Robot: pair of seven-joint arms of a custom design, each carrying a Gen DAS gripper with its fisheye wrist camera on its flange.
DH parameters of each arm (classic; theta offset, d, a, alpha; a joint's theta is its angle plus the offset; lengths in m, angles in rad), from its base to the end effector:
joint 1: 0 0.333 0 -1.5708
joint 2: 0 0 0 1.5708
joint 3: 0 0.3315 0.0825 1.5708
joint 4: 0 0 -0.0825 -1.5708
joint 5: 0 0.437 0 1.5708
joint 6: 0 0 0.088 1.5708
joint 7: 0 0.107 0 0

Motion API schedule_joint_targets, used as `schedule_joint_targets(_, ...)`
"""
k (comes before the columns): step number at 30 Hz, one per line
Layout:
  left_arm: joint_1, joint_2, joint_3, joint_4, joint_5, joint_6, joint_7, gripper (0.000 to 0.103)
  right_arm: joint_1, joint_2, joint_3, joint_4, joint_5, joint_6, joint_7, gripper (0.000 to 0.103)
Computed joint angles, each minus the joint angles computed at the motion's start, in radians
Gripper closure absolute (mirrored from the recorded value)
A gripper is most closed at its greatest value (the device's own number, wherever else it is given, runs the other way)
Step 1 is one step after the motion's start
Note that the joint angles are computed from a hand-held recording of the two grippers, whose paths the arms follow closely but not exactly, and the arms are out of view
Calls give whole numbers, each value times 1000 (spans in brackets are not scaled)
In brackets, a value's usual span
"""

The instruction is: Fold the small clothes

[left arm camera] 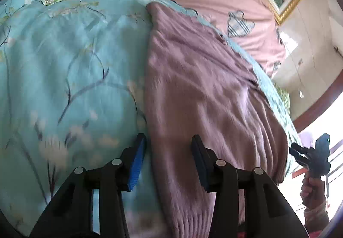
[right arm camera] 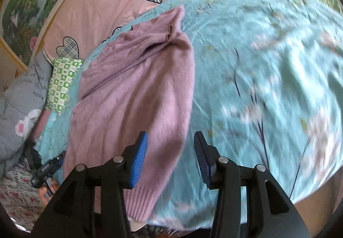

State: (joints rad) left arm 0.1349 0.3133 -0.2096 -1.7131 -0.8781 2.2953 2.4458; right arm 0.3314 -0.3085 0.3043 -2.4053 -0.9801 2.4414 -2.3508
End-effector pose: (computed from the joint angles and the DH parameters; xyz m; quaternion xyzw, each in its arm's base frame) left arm 0.7233 -0.0570 0.4376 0.5020 -0.7669 0.3985 0.0337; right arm 0.4158 0.3095 0.4482 -0.2384 0.8762 -0.2172 0.3582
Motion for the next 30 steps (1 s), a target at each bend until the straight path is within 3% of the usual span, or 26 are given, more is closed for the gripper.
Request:
schedule_joint_targets(7, 5, -113, 26, -139, -36, -67, 44, 55, 14, 90, 11, 36, -139, 88, 117, 57)
schedule_joint_targets(14, -10, -146, 61, -194, -109, -90, 63, 57, 36, 182, -52, 84, -476, 202, 432, 58)
schedule_joint_targets(16, -14, -143, 64, -188, -107, -92, 55, 58, 57, 196, -71, 96, -445, 191, 382, 75)
schedule_joint_targets(18, -22, -148, 65, -197, -97, -66, 61, 68, 73, 188, -81, 89, -407, 178, 342, 87)
schedule_joint_targets(20, -29, -152, 65, -201, -69, -54, 72, 86, 82, 161, -84, 66, -382, 173, 318, 89)
schedule_joint_targets(22, -31, -159, 67, -202, -48, -66, 77, 94, 88, 118, -80, 32, -340, 162, 268, 92)
schedule_joint_targets(28, -40, -188, 77, -230, -26, -73, 137, 95, 99, -94, -11, -138, -119, 54, 141, 95)
schedule_joint_targets(30, -46, -175, 79, -229, 2, -68, 108, 95, 52, -115, 13, -180, -172, 124, 238, 96)
